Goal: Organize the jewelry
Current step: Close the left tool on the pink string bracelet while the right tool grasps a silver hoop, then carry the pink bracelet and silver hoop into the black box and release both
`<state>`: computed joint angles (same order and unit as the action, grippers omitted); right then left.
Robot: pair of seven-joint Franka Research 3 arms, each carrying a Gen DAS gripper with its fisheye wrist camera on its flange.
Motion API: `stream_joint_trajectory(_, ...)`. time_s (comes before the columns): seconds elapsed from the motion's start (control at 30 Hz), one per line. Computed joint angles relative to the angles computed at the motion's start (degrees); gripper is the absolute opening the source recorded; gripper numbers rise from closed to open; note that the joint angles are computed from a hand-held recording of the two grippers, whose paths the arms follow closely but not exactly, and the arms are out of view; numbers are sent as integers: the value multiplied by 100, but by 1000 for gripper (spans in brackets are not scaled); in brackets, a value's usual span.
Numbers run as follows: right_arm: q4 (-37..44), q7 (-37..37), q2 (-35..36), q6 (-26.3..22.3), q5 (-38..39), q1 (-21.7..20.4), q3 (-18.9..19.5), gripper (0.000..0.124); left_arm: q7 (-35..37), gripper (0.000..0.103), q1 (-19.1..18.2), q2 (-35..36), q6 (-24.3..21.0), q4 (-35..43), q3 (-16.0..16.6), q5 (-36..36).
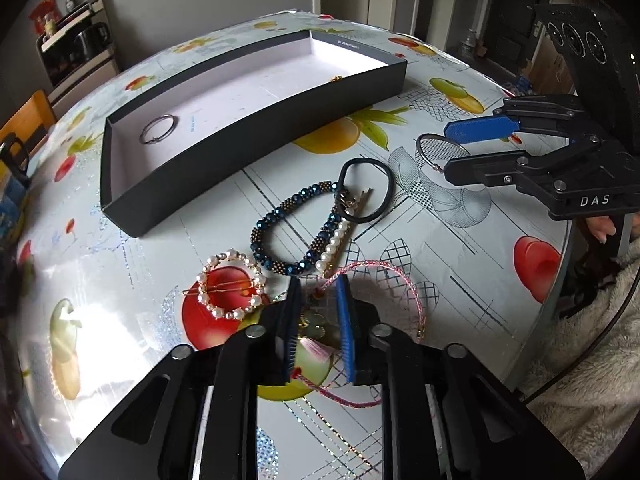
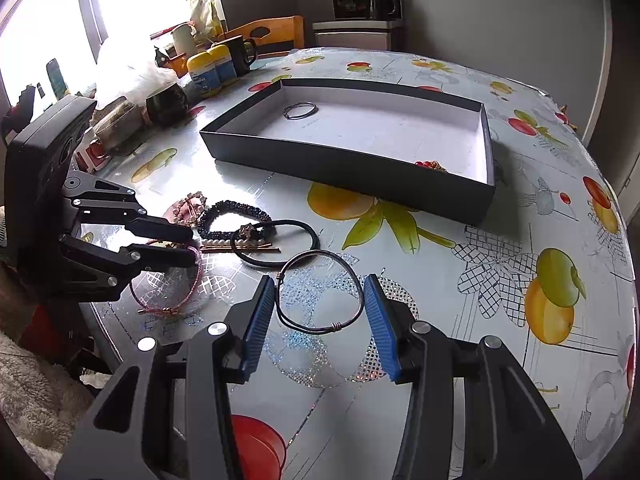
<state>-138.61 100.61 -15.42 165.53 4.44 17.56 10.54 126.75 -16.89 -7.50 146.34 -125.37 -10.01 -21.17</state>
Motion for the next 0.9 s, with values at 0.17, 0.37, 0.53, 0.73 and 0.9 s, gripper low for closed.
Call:
stream_joint_trajectory(0.17, 3, 79, -29, 9, -96, -71, 33, 46, 131, 5, -21, -51, 152, -90, -1, -6)
stream_joint_trajectory(0.37, 64, 93, -62, 29, -189, -139, 6, 46, 350, 5, -108, -248, 278, -81, 110, -443)
stream_joint_trajectory(0.53, 271, 183, 15, 102, -495, -372, 74, 46, 452, 5, -143, -301, 424, 136, 226, -646)
stream_joint_trajectory(0.73, 804, -115, 335, 55, -350, -354, -177, 46, -16, 5, 56, 98, 747, 739, 153, -291)
stream_joint_trajectory(0.9, 1404, 224, 743, -22, -925, -625, -158, 46, -313, 5, 237, 534, 959, 1357, 40, -140)
